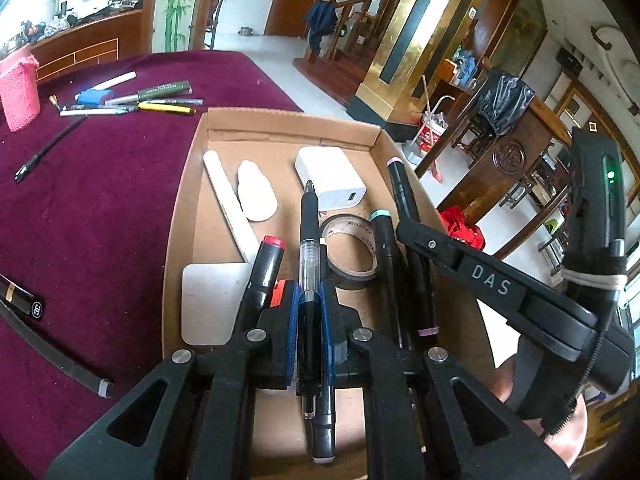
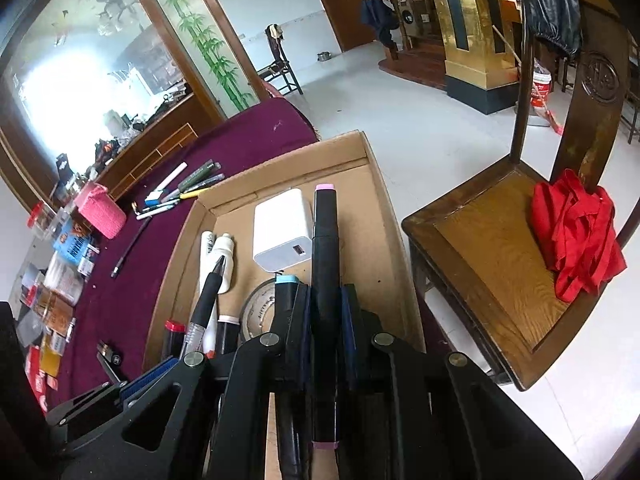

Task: Organize rigid objects
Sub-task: 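Carry the pen and pink-capped marker over the cardboard tray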

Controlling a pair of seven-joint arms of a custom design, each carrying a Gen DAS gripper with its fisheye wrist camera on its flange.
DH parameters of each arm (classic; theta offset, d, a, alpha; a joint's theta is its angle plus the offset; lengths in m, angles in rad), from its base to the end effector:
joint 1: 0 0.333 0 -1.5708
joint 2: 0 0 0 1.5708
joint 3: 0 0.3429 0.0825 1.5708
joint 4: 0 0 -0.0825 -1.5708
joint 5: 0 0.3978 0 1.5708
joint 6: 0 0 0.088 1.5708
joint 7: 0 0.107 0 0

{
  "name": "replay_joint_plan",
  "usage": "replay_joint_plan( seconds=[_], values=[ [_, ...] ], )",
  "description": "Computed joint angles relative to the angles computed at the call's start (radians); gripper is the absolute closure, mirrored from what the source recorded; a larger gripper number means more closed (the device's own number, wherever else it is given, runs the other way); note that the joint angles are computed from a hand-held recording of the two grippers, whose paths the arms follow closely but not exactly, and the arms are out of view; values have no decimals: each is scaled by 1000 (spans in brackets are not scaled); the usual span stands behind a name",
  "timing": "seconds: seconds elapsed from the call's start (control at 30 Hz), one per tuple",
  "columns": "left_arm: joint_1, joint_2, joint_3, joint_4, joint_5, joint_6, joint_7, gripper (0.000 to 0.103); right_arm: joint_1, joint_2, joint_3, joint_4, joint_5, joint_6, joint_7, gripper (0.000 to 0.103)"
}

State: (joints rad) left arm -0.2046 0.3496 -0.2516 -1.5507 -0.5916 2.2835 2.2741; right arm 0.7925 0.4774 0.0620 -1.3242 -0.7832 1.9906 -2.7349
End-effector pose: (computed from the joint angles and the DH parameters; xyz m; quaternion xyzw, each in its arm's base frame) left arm 0.6514 -0.3046 0.5214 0.3441 -0.8735 0.3427 0.0353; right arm 0.5313 0.5280 0.5172 -0.3200 0.8764 -0.2298 0.2769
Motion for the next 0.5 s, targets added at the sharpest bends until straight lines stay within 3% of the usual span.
replay_joint_plan(
  seconds=[0.5],
  values=[
    [0,16,-1,15,6,-21,-17,95,2,23,0,39,43,-44,-29,89]
  ],
)
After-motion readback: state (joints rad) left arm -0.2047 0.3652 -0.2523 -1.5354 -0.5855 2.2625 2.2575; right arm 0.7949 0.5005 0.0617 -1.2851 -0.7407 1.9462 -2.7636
